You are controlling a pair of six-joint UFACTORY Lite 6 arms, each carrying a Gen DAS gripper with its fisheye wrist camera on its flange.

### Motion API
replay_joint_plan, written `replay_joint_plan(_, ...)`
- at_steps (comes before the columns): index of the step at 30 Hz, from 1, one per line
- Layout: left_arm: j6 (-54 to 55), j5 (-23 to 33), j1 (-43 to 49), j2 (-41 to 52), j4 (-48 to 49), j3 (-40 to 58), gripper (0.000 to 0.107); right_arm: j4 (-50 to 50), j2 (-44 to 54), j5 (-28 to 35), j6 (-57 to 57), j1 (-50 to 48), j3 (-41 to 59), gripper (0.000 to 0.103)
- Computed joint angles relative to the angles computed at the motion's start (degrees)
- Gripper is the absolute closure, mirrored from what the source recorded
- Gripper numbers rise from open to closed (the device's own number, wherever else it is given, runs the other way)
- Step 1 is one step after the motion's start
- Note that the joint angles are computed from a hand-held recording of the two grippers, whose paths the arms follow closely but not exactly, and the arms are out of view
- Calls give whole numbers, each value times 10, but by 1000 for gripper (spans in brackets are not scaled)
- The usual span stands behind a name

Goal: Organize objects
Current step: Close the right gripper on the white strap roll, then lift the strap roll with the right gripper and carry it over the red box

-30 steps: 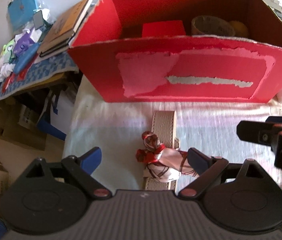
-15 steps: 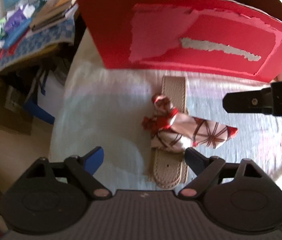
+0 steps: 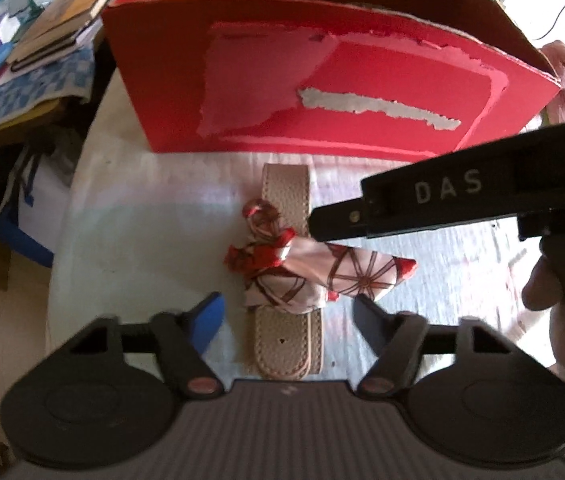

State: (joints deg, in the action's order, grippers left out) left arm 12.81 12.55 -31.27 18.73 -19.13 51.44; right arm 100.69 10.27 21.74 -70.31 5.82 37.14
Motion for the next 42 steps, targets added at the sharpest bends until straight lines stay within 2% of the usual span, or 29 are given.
replay_joint_plan(2,50,6,10,8,-47,6,44,-2,17,11,-1,-4,11,66)
replay_joint_plan(6,99,12,27,19,-80,13,46,13,37,25,-16,-8,24,66)
replay_joint_plan(11,182,26,52,37,-133,31,43,3,57,40,-5,-8,46,67)
replay_joint_plan(19,261,48,73,53,-171,47,40,-40,68,16,32,13,77,65)
replay_joint_plan(22,288,55,76,55,-188,49,40,-94,68,1,82,22,92,65)
replay_joint_plan(25,298,54,71,53,-195,52,40,-106,79,-4,94,25,101,52)
replay_joint_plan(27,285,51,64,57,-183,56,41,-99,88,10,83,14,103,50)
replay_joint_plan(29,261,48,59,65,-160,62,45,-105,92,15,82,13,106,54)
replay_joint_plan(31,254,47,58,68,-154,64,48,-92,93,31,61,8,104,63)
replay_joint_plan(37,228,47,61,71,-130,70,58,-99,88,43,47,-1,97,64)
replay_joint_plan(42,217,54,55,59,-122,69,58,-117,65,65,55,-23,79,65)
